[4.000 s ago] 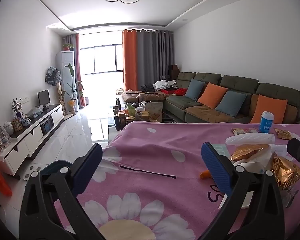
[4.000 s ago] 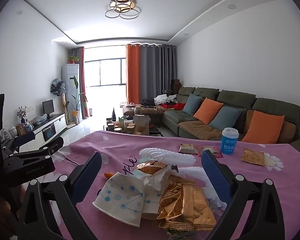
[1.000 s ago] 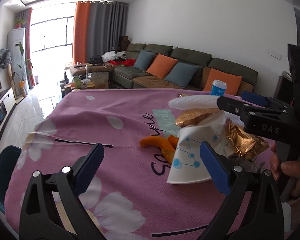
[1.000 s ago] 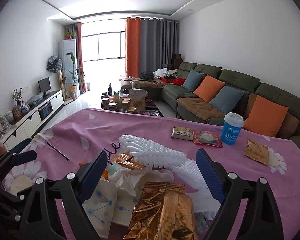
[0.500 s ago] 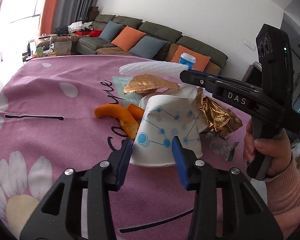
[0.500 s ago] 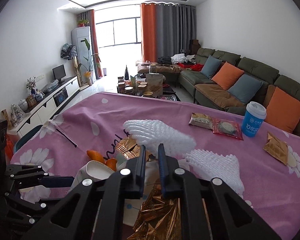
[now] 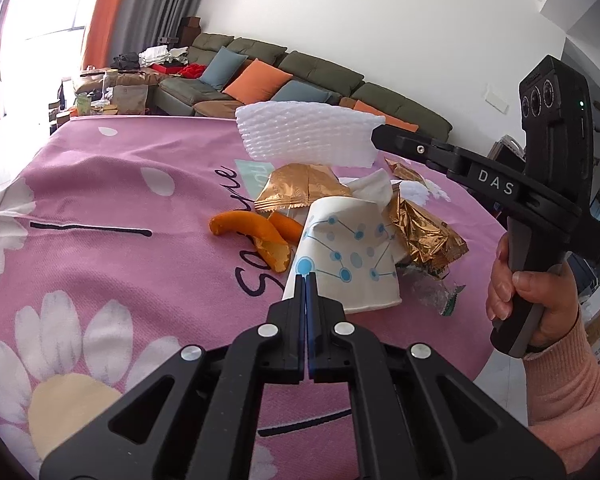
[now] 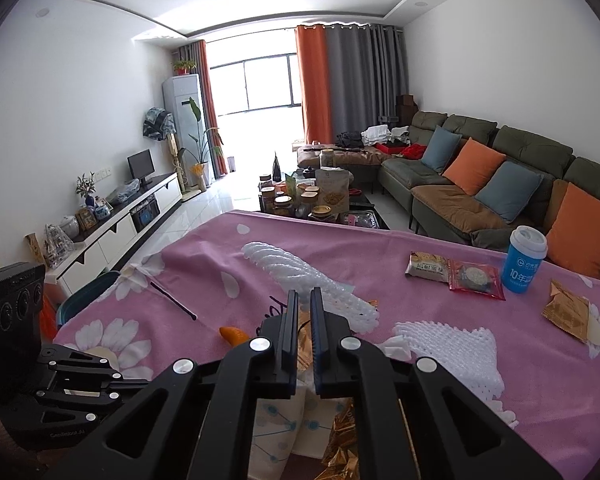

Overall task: Collect trash
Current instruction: 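Grasp the white paper cup with the left gripper while the right gripper approaches the tissues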

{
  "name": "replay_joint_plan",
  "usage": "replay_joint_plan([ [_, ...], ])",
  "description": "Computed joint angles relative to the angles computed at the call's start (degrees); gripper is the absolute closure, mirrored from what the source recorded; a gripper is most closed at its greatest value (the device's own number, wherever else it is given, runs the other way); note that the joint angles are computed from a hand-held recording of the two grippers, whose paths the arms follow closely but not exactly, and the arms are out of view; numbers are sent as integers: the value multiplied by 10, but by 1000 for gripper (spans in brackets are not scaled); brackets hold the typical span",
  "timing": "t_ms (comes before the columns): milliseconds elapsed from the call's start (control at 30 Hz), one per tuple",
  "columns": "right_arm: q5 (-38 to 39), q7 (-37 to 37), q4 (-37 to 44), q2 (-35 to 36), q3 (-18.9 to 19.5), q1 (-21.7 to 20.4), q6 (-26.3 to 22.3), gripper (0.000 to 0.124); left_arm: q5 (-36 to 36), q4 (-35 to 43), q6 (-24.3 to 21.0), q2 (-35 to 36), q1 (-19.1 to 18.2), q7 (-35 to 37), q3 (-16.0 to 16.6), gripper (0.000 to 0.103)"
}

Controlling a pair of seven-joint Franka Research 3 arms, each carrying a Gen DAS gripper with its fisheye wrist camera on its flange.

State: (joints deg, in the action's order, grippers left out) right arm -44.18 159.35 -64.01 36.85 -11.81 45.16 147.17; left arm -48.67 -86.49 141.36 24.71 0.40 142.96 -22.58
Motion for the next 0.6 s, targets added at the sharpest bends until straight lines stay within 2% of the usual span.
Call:
replay_joint_plan([
  [100, -5, 14, -6, -5, -4, 3, 11, 119, -16, -9, -2, -6, 9, 21, -4, 101],
  [167, -10, 24, -11, -8, -7, 4, 16, 119, -22, -12, -17, -9, 13, 35, -4, 83],
  [200, -12, 27, -13, -10, -7, 4, 17, 119, -27, -20, -15, -13, 14, 44, -3, 79],
  [267, -13, 30, -18, -13, -5, 2, 22, 119, -23, -32, -11, -20, 10, 58, 1, 66],
  [333, -11, 31, -23, -14, -3, 0, 25, 119, -2, -41, -4, -22, -2, 60, 10, 65],
  [433, -10, 38, -31, -16, -2, -2, 32, 119, 39, -53, 34, -26, -23, 52, 18, 65],
  [600, -2, 40, -38, -16, 1, -6, 43, 119, 70, -44, 75, -13, -29, 38, 7, 65],
])
